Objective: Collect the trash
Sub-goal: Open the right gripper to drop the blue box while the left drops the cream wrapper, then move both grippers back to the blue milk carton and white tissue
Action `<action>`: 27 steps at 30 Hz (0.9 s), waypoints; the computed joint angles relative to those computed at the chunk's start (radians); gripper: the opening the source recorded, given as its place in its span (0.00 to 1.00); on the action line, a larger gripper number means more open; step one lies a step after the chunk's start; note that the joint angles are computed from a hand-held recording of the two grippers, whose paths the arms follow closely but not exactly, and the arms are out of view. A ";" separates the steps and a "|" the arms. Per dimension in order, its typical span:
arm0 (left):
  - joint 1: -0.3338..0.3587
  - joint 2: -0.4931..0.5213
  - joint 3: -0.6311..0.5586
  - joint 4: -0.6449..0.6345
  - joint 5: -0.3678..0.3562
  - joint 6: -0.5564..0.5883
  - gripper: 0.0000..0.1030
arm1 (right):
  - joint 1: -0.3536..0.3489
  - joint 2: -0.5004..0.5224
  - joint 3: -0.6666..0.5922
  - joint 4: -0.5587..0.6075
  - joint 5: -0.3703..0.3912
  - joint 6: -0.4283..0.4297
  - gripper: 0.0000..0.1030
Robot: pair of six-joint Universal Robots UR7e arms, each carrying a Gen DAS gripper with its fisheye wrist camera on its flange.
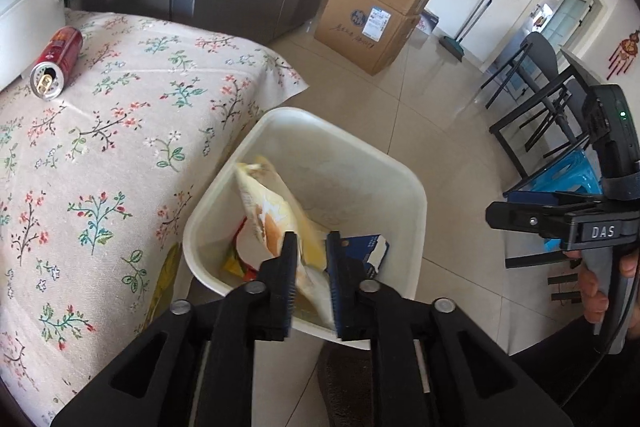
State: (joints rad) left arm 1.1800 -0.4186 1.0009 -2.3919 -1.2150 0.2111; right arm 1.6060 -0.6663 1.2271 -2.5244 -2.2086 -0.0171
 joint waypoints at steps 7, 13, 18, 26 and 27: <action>-0.005 -0.063 0.076 -0.104 0.106 0.005 0.74 | 0.023 0.024 -0.023 -0.043 -0.025 -0.040 0.94; 0.011 -0.147 0.150 -0.150 0.196 -0.026 0.81 | 0.054 0.068 -0.077 -0.066 -0.014 -0.091 0.94; 0.034 -0.227 0.220 -0.201 0.284 -0.045 0.84 | 0.086 0.141 -0.159 -0.077 0.003 -0.142 0.94; 0.108 -0.372 0.306 -0.242 0.386 -0.141 0.84 | 0.143 0.305 -0.367 0.012 0.031 -0.218 0.94; 0.117 -0.389 0.314 -0.242 0.392 -0.158 0.84 | 0.148 0.326 -0.394 0.024 0.035 -0.225 0.94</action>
